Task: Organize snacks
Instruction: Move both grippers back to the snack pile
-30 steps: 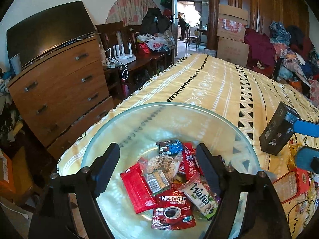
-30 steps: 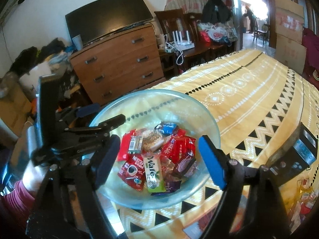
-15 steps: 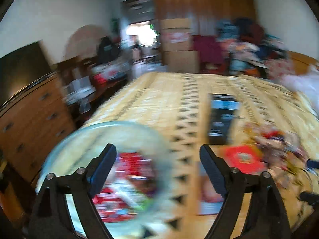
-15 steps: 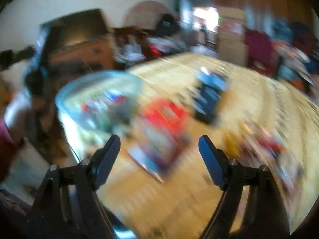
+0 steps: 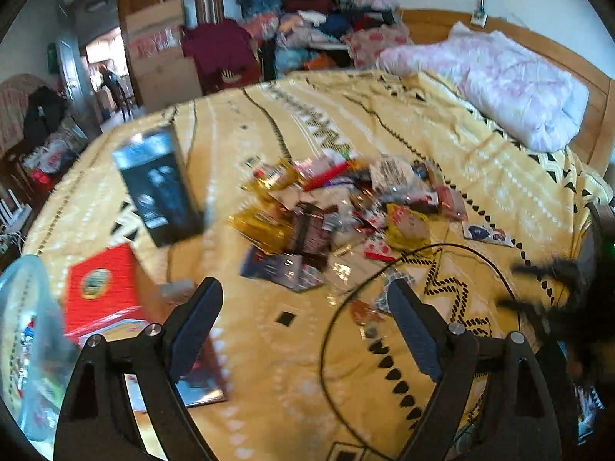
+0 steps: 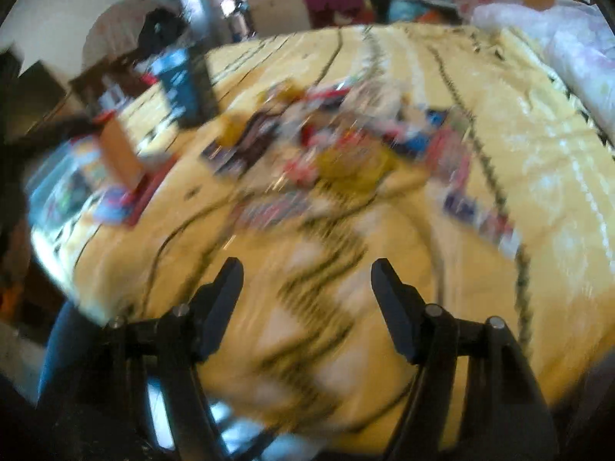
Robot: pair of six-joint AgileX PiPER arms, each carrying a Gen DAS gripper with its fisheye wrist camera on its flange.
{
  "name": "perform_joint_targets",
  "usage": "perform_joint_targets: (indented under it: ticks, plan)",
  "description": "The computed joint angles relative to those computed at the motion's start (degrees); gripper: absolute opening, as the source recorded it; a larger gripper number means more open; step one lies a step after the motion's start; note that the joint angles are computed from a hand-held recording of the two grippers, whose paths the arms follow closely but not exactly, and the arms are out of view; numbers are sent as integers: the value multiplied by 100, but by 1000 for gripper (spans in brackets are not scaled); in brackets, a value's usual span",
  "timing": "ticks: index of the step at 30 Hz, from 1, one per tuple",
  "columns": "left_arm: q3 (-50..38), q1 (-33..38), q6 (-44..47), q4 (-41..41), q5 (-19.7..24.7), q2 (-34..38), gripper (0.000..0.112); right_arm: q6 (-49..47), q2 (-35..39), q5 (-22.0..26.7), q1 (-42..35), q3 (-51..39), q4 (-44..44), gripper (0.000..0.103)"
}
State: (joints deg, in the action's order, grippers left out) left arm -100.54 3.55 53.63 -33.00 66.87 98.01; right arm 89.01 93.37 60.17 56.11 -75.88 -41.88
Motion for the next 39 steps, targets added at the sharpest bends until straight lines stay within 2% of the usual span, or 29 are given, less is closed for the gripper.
perform_joint_targets:
  ticks: [4,6,8,10,12,14,15,17,18,22,25,27,28,30,32,35,36,39]
  plan:
    - [-60,-305,-476,396,-200,184,89,-517,-159,-1324,-1536,600,183,70]
    - [-142,-459,-737,626,-346,327,89,-1091,120,-1885,-2164,607,784,70]
    - [-205,-563,-901,728,-390,453,89,-1807,410,-2394,-2476,658,1614,70]
    - [-185,-665,-938,793,-465,527,89,-2177,653,-2309,-2208,537,2074,72]
    - [-101,-766,-892,828,-582,574,89,-2255,570,-2263,-1725,460,2259,72]
    - [-64,-836,-882,863,-653,633,89,-2510,329,-2597,-1187,524,2636,69]
    - [-60,-877,-905,894,-698,691,89,-2463,201,-2461,-894,432,2481,69]
    - [-121,-926,-967,905,-723,843,89,-1854,26,-1724,-374,167,1524,70]
    - [-187,-949,-1024,901,-722,950,89,-1561,-135,-1545,-288,201,1159,71]
    - [-713,-967,-1109,591,-576,1525,89,-924,-544,-1432,-571,442,495,71]
    - [-1675,-942,-1510,351,-169,2297,89,-678,-555,-1738,-1004,503,287,71]
    - [-2314,-1074,-1785,486,-112,2776,89,-748,-322,-1896,-1332,345,459,71]
    - [-2702,-1170,-1894,604,-25,3047,89,-654,-355,-2126,-1431,483,480,71]
    - [-3009,-1353,-2087,925,-77,3271,88,-661,-253,-2230,-1537,377,572,71]
    - [-3011,-1406,-2106,898,-97,3276,88,-496,-241,-2013,-1509,373,332,70]
    - [-2285,-1497,-1826,820,-501,2846,88,165,-481,-1489,-1635,778,-126,71]
    - [-1945,-1535,-1694,768,-680,2645,88,393,-589,-1426,-1856,1005,-119,71]
    - [-1738,-1568,-1616,584,-630,2496,88,320,-628,-1533,-2570,1273,94,72]
